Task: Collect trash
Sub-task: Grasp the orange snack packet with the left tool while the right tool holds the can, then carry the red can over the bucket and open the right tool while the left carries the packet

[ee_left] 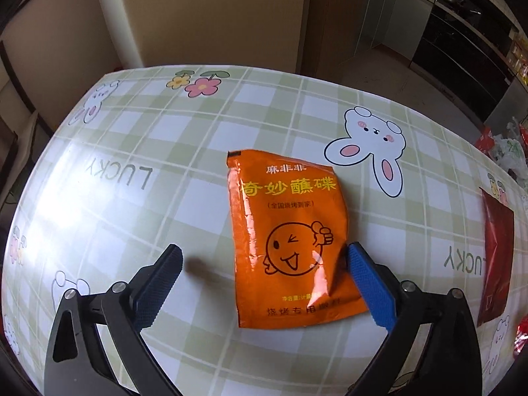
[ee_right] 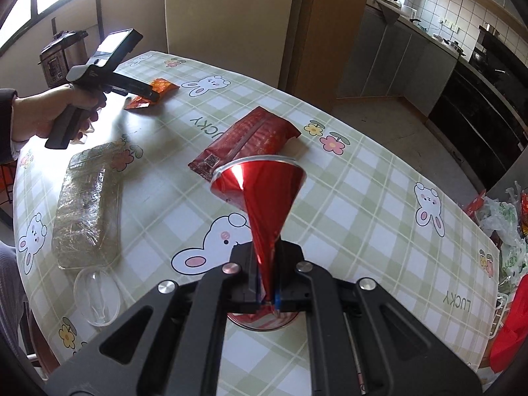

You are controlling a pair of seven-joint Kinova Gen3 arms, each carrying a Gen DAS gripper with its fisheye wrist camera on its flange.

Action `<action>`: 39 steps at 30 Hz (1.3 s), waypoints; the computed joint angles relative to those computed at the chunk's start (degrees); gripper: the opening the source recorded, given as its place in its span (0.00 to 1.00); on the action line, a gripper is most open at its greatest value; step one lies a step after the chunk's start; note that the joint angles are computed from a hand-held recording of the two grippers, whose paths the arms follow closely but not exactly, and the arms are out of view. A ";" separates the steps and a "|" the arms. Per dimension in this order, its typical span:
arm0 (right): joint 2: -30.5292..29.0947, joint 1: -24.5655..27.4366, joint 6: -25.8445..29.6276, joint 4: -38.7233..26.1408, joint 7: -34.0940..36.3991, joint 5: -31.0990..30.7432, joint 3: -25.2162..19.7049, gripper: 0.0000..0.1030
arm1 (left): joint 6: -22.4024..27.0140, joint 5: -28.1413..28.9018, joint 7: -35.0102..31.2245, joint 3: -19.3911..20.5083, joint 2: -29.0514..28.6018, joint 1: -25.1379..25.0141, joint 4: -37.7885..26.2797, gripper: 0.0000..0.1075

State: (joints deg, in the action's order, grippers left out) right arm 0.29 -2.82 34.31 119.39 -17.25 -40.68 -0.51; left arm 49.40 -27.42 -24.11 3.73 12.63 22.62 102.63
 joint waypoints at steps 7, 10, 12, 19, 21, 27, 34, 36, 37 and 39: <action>-5.34 0.02 1.52 4.41 4.75 -4.68 2.52 0.08 | 3.69 -2.15 -0.02 1.72 -2.17 2.57 0.01 0.27; -8.58 -0.97 3.00 6.15 5.01 -4.91 4.36 0.08 | 3.33 -2.74 1.14 2.93 -5.90 3.09 3.10 0.19; -11.03 -1.77 4.07 7.33 4.42 -4.75 5.53 0.08 | 4.15 -5.21 3.52 4.63 -8.86 4.18 5.27 0.19; -20.43 -5.22 7.52 10.96 -1.34 -1.52 7.85 0.08 | 7.96 -3.47 6.08 17.13 -20.62 0.56 9.58 0.19; -23.64 -5.95 8.46 11.95 -4.01 -0.34 7.59 0.08 | 9.51 0.70 6.67 21.40 -25.59 -1.38 10.22 0.19; -31.38 -8.82 13.76 13.51 -12.72 0.65 8.33 0.08 | 16.22 9.79 12.52 36.73 -39.56 -6.95 10.40 0.19; -39.73 -11.68 17.19 14.64 -23.27 2.07 5.83 0.08 | 26.97 14.23 24.67 55.28 -45.05 -11.56 3.66 0.19; -41.32 -12.64 17.88 14.69 -26.01 2.50 4.96 0.08 | 29.46 13.60 29.17 59.43 -43.80 -10.79 1.21 0.19; -42.42 -13.11 18.74 14.69 -27.56 2.68 4.95 0.08 | 30.63 14.32 30.42 60.99 -44.20 -11.39 -0.13 0.19; -44.39 -14.38 20.37 14.50 -30.28 3.05 5.05 0.08 | 32.11 16.55 30.70 61.92 -46.93 -12.89 -2.23 0.19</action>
State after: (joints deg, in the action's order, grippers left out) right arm -44.11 -17.21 54.68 133.89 -47.53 -37.64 4.55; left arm 81.51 -10.87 6.59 65.65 -34.30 9.73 100.39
